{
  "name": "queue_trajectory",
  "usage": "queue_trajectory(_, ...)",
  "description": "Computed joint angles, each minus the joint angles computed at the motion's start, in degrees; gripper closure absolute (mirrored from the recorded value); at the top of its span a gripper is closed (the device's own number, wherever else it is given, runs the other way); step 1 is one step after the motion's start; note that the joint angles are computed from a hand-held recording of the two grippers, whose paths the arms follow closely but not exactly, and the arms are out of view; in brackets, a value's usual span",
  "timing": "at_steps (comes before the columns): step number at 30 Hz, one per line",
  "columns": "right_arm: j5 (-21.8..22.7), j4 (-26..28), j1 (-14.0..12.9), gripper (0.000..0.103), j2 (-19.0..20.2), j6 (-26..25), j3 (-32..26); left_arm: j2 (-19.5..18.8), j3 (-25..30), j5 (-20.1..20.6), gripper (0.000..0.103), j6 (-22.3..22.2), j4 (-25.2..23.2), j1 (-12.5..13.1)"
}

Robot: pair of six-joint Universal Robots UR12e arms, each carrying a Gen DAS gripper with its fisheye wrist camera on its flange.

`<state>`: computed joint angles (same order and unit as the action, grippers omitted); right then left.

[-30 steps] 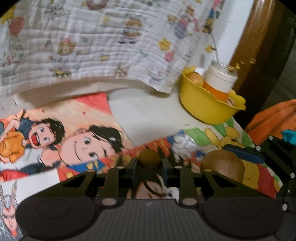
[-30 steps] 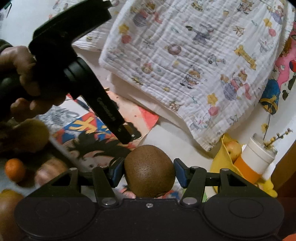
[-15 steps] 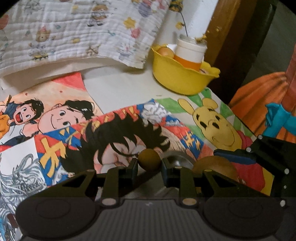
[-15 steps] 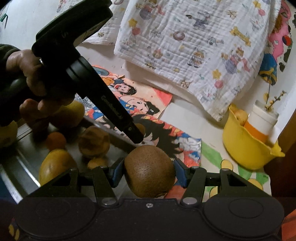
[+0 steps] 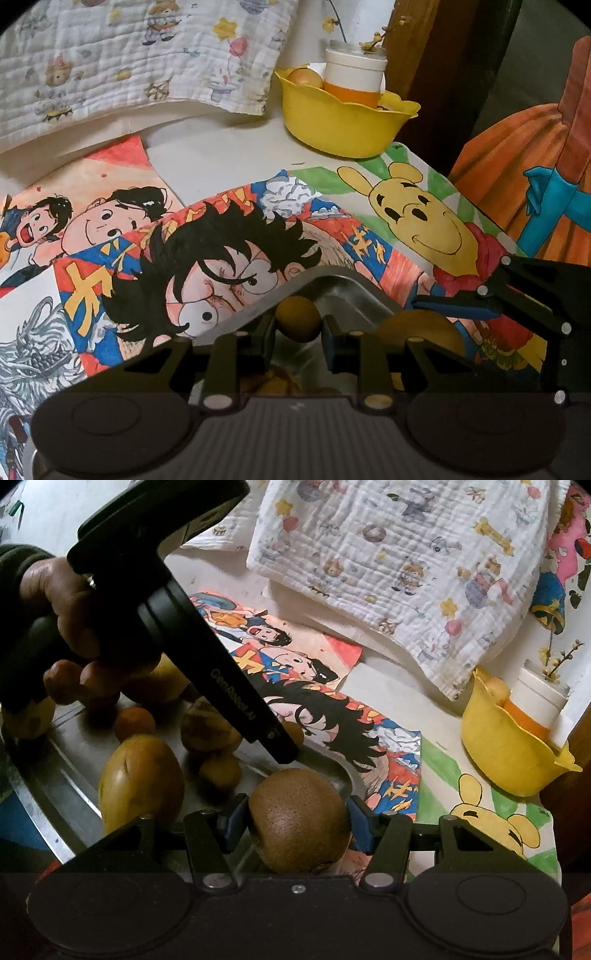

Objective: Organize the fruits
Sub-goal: 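Carry the brown fruit and the kiwi in both tools toward the tray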

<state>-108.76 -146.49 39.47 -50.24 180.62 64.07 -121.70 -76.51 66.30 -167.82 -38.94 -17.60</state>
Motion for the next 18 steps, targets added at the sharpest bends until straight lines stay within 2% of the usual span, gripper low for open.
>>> queue_trajectory(10,1.69,1.70,-0.17,0.044,-0.16,-1.99,-0.21,0.40,0.56,0.72,0.074,3.57,-2.84,-0.31)
queue_trajectory(18,2.05,2.43,-0.21,0.044,-0.27,-3.36,-0.33,0.40,1.80,3.61,0.073,4.56,-5.71,-1.03)
